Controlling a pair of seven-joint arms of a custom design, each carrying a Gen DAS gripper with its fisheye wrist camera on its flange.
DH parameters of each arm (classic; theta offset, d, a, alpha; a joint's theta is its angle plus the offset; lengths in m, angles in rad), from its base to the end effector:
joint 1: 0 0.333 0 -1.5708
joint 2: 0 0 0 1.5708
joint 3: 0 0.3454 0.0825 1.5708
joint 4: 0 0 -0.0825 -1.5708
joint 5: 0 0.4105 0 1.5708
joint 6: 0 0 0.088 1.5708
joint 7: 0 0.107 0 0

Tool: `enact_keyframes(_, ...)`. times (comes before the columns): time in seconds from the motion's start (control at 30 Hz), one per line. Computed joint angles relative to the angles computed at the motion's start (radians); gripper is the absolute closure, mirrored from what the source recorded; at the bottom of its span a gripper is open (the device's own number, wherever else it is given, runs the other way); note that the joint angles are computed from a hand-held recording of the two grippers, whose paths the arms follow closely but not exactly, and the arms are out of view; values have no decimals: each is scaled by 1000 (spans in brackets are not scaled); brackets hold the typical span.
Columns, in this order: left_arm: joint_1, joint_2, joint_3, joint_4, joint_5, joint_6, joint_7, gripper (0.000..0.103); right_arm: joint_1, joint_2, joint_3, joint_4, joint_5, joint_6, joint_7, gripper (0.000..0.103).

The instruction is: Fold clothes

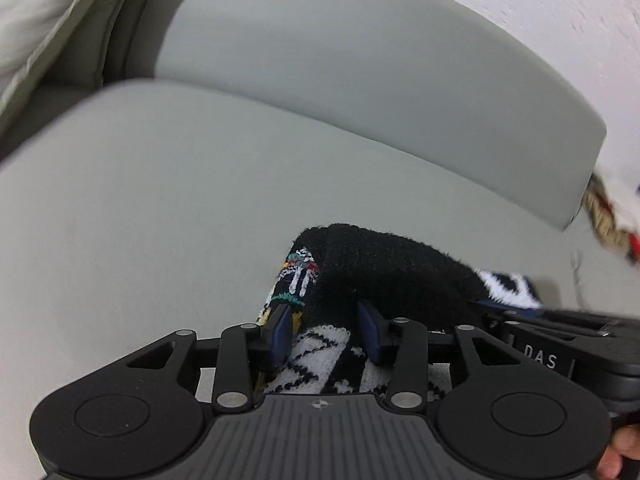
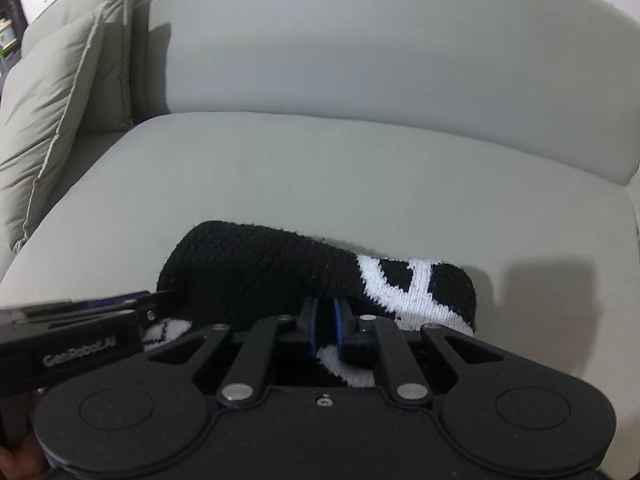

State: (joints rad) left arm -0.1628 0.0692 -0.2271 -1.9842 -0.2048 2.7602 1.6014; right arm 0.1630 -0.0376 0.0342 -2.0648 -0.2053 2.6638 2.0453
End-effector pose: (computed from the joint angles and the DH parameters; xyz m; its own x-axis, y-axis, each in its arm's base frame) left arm 0.6000 -0.2336 0.5304 -0.3070 -0.9353 0.1761 -0.7605 0.1298 -0.6362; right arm 0.5954 0.1252 0.5401 -0.0914 -0.9908 -0.1000 -0.7905 0.1332 -0.5979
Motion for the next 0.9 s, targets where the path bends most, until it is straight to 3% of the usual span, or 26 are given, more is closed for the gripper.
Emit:
enact_keyframes(0.07, -12, -33, 4, -8, 84, -1, -25, 65, -4, -48, 3, -34, -34, 21, 5, 92)
enact_keyframes(0.23, -43, -207, 49, -107, -140, 3, 165, 72, -28, -266, 2, -148, 80, 29, -61, 87)
enact_keyframes(0.3, -55, -294, 74, -167, -116, 4, 162, 73, -29, -355, -6, -186, 145, 5, -106, 77)
enact_keyframes(0.4, -73, -409, 115, -237, -57, -63, 154, 73, -9, -471, -28, -226, 263, -54, -179, 70)
enact_keyframes(0.53, -156, -518, 203, -338, -101, -67, 244, 72, -8, -584, -42, -277, 384, -136, -240, 55)
enact_keyframes(0.63, -163, -515, 210, -380, -90, -20, 235, 73, -25, -598, -11, -319, 424, -130, -256, 57)
enact_keyframes(0.7, -163, -479, 208, -383, -77, -12, 218, 83, -27, -596, 9, -348, 439, -108, -267, 73)
enact_keyframes(0.73, -153, -460, 197, -379, -58, -15, 202, 83, -25, -594, 18, -362, 445, -97, -271, 75)
enact_keyframes(0.83, -120, -404, 169, -367, 2, -20, 164, 80, -61, -553, 84, -383, 387, -27, -265, 76)
enact_keyframes(0.9, -111, -382, 167, -358, 9, -32, 147, 80, -71, -517, 109, -378, 353, -61, -244, 75)
